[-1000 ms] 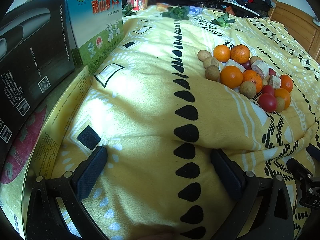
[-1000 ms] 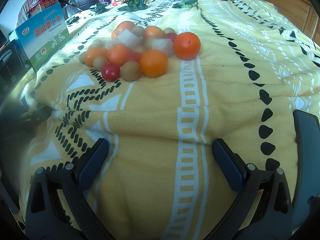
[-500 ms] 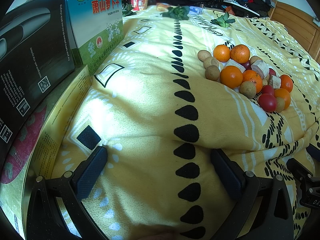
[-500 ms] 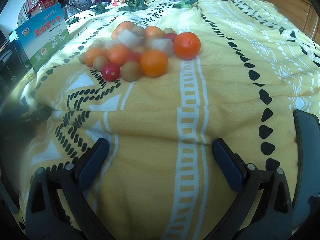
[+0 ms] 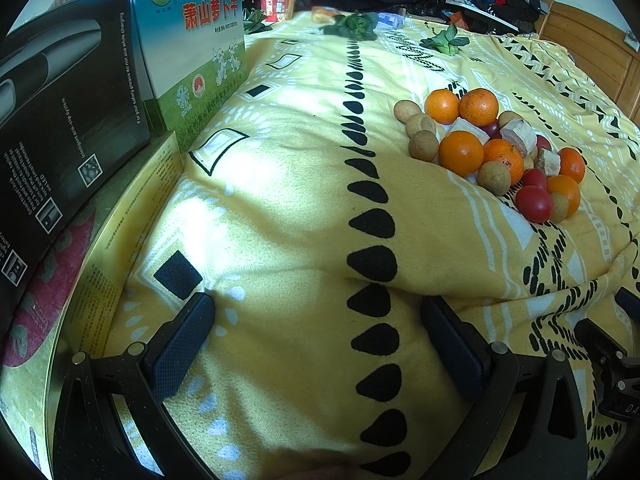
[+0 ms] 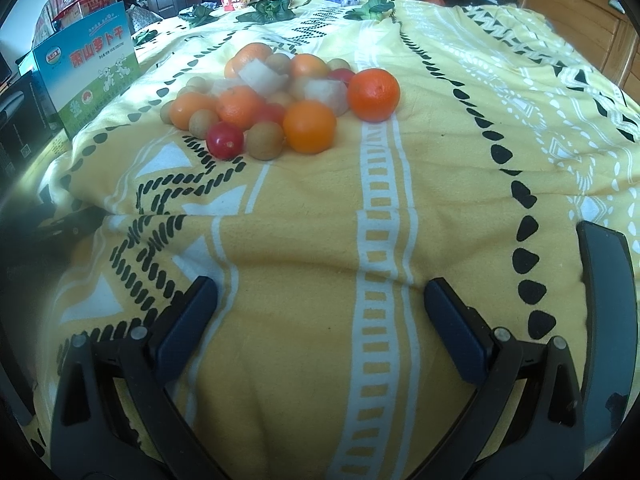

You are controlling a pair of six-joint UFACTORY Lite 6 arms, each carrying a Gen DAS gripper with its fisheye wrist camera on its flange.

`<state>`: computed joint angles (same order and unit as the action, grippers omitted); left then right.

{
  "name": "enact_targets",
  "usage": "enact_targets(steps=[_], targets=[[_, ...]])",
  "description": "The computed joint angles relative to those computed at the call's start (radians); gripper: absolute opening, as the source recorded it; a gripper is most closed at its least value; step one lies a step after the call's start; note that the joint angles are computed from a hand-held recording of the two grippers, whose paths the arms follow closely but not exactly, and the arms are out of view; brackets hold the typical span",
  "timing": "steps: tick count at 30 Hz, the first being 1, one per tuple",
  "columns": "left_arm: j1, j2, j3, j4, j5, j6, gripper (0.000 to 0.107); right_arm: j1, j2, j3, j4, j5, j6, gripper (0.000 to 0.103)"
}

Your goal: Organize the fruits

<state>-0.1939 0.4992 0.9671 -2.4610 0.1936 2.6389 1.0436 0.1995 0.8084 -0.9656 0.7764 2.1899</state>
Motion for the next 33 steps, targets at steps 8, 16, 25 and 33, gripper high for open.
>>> enact_targets(steps=[8, 16, 25, 33], targets=[[0.002, 0.000, -0.005, -0.018, 0.006, 0.024, 0.103, -0.005, -0.008, -0.007, 0.000, -0.002, -0.004, 0.103], [0.017, -0.010, -0.015, 0.070, 0.022, -0.057, 0.103, -0.004, -0.009, -0.009, 0.000, -0.002, -0.002, 0.103], [0.030, -0.011, -0.017, 0.145, 0.041, -0.130, 0.103, -0.003, -0.009, -0.009, -0.001, -0.002, 0.000, 0.103], [0.035, -0.005, -0.011, 0.176, 0.052, -0.162, 0.103, -0.003, -0.009, -0.010, -0.001, -0.002, 0.000, 0.103]])
